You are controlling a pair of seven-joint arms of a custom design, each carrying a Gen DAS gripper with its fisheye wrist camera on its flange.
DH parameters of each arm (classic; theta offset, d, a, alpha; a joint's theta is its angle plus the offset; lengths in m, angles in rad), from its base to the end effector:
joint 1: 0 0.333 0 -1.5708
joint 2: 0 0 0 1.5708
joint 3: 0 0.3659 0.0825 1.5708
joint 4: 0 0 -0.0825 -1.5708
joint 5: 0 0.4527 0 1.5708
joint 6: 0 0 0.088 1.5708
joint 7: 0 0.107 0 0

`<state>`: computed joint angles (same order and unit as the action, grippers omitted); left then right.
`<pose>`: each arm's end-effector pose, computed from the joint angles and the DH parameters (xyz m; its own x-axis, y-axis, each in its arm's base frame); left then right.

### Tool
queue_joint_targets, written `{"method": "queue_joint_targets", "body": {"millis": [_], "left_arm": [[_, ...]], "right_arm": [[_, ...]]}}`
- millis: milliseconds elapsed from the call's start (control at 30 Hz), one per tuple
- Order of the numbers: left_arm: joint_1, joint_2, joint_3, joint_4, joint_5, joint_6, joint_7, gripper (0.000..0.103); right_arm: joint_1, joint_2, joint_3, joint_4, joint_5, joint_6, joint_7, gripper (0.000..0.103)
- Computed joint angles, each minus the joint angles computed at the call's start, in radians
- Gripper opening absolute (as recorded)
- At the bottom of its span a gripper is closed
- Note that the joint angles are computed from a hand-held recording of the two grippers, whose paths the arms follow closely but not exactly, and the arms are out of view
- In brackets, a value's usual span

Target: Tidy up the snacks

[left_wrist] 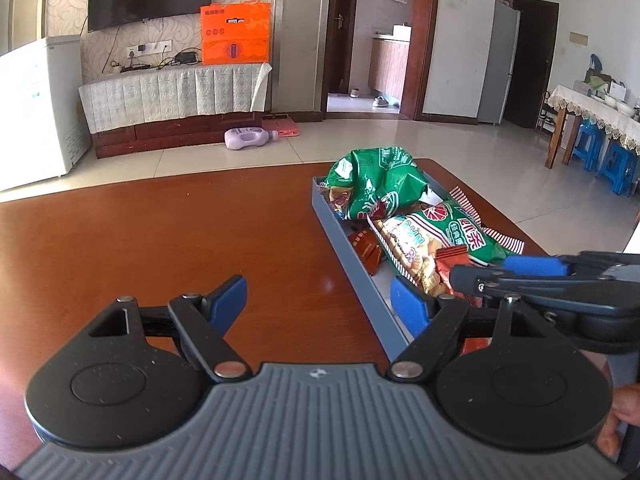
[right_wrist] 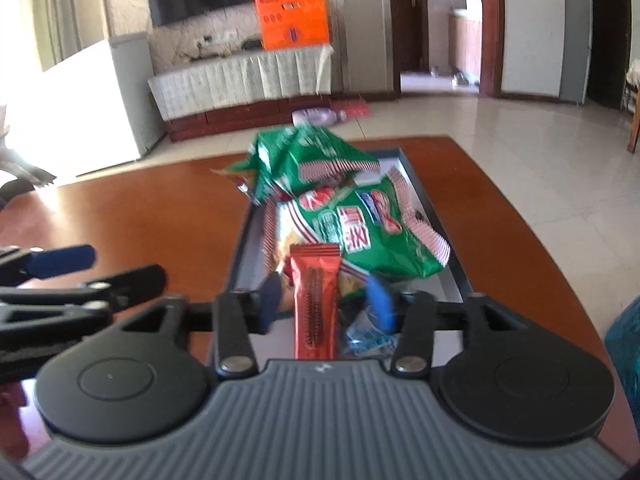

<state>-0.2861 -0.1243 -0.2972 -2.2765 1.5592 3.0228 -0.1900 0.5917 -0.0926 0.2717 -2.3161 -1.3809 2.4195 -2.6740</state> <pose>0.4236 -0.3730 0.4575 -0.3621 -0.9297 0.0668 -0.5305 0.1466 -0.8349 0.3715 0.4294 0.4089 -0.0936 -0.9926 -0.0768 -0.5335 0.1151 -0.8379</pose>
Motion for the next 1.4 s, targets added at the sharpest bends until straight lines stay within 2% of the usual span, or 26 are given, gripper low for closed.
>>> {"method": "queue_joint_targets", "body": {"millis": [300,333,367,433,600,733,867,967,1067,1167,1300,1400], "left_arm": [[-0.001,-0.049,0.002,-0.028,0.068,0.012,-0.112,0.085],[-0.003,-0.056,0.002,-0.034,0.054,0.011,-0.104,0.085],[-0.004,-0.06,0.002,-0.038,0.032,0.014,-0.09,0.085],[-0.003,-0.071,-0.002,-0.047,0.005,0.025,-0.074,0.085],[-0.016,-0.125,-0.044,-0.086,-0.099,-0.052,0.047,0.095],[-0.009,-0.17,-0.073,-0.11,-0.024,-0.026,-0.052,0.097],[-0.036,-0.217,-0.098,-0.144,-0.016,-0.065,-0.062,0.1],[-0.053,-0.255,-0.126,-0.165,-0.009,-0.109,-0.072,0.101],[-0.069,-0.3,-0.133,-0.184,0.09,-0.124,-0.192,0.101],[-0.096,-0.341,-0.124,-0.205,0.13,-0.15,-0.266,0.101],[-0.112,-0.373,-0.138,-0.236,-0.017,-0.204,-0.151,0.101],[-0.107,-0.382,-0.171,-0.242,-0.046,-0.248,-0.091,0.101]], "right_arm": [[0.054,-0.103,0.073,-0.051,-0.005,-0.144,0.152,0.063],[0.066,-0.112,0.091,-0.055,0.009,-0.18,0.155,0.067],[0.08,-0.118,0.108,-0.056,0.031,-0.219,0.143,0.075],[0.106,-0.124,0.129,-0.055,0.074,-0.268,0.109,0.082],[0.165,-0.135,0.155,-0.054,0.233,-0.36,0.05,0.082],[0.196,-0.142,0.163,-0.055,0.328,-0.416,0.053,0.082],[0.22,-0.136,0.177,-0.047,0.36,-0.465,0.029,0.082],[0.238,-0.14,0.172,-0.057,0.389,-0.464,0.009,0.082],[0.249,-0.157,0.169,-0.078,0.421,-0.452,0.01,0.082],[0.258,-0.178,0.172,-0.097,0.447,-0.445,0.01,0.082],[0.263,-0.19,0.18,-0.107,0.466,-0.462,0.009,0.082],[0.262,-0.187,0.173,-0.1,0.469,-0.445,-0.028,0.082]]}}
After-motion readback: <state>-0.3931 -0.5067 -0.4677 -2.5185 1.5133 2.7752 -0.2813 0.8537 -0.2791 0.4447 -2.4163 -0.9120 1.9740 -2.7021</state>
